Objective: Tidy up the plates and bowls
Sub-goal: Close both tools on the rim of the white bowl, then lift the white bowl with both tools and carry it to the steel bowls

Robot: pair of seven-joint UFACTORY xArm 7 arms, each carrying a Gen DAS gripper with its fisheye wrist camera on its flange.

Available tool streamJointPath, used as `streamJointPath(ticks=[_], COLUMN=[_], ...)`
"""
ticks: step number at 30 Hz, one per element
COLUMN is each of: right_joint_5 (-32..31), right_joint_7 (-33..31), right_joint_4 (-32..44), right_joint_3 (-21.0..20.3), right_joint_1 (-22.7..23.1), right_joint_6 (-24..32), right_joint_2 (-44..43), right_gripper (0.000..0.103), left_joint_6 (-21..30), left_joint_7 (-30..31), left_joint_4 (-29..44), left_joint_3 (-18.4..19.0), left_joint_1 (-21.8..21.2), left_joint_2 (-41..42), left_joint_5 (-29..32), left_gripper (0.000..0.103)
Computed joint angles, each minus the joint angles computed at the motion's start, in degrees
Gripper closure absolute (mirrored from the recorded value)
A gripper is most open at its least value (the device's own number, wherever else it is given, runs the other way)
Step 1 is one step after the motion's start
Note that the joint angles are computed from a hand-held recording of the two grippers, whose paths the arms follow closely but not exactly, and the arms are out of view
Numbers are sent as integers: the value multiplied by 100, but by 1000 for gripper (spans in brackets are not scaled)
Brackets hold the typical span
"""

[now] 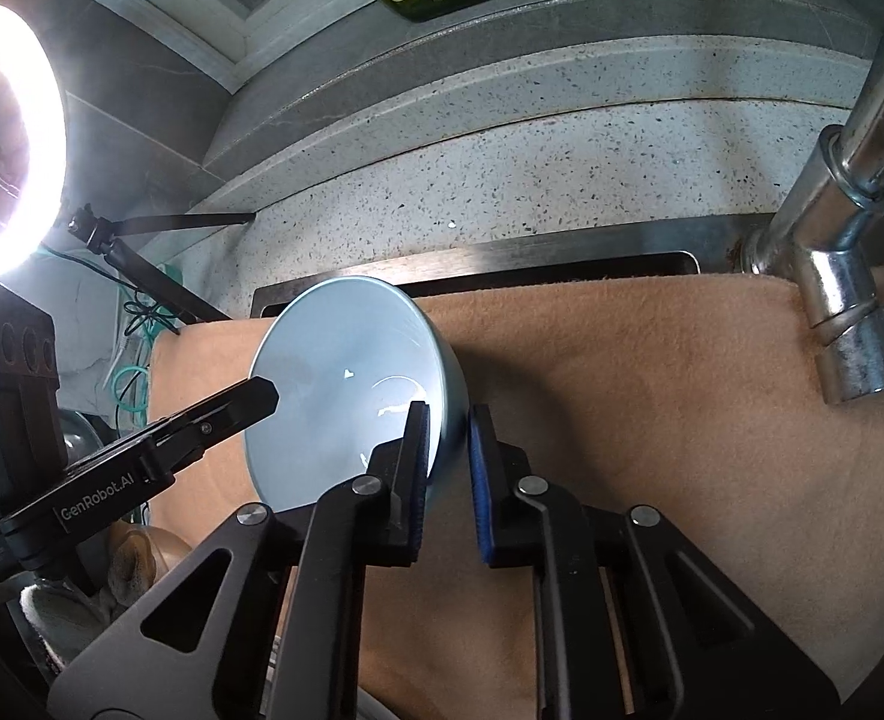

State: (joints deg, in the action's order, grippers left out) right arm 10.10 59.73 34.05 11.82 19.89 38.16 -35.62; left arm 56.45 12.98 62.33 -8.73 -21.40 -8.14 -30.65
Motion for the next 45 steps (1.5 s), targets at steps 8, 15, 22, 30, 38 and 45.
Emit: streamJointPath(ticks=[8,15,22,30,38,45], right_joint_5=[-63,-164,-308,-525,-919,-1393], right_joint_7=[89,234,428,724,1186,1539], right_joint_4=[83,303,630,1182,1868,2540], right_joint_3=[78,241,473,849,1281,1527], right_joint_1=[0,67,156,316,486,741], right_joint_6=[104,218,314,388,272,73], right_joint_2=[-30,-115,-149,132,750,1587], right_gripper=[92,92,92,92,92,92], left_joint_6=[44,156,362,645,1093,1535], left_joint_7=[52,203,377,473,661,831], left_joint_4=[-117,-297,-618,-1031,-1360,-1490], left_joint_3=[68,217,497,838,1334,1725], left_joint_1=[23,67,151,347,694,1139], left_joint_2=[-236,-714,-1363,-2231,-3043,-3456], left_joint_5=[-39,-131,-281,-279,-124,196], left_gripper=[93,93,93,93,93,93])
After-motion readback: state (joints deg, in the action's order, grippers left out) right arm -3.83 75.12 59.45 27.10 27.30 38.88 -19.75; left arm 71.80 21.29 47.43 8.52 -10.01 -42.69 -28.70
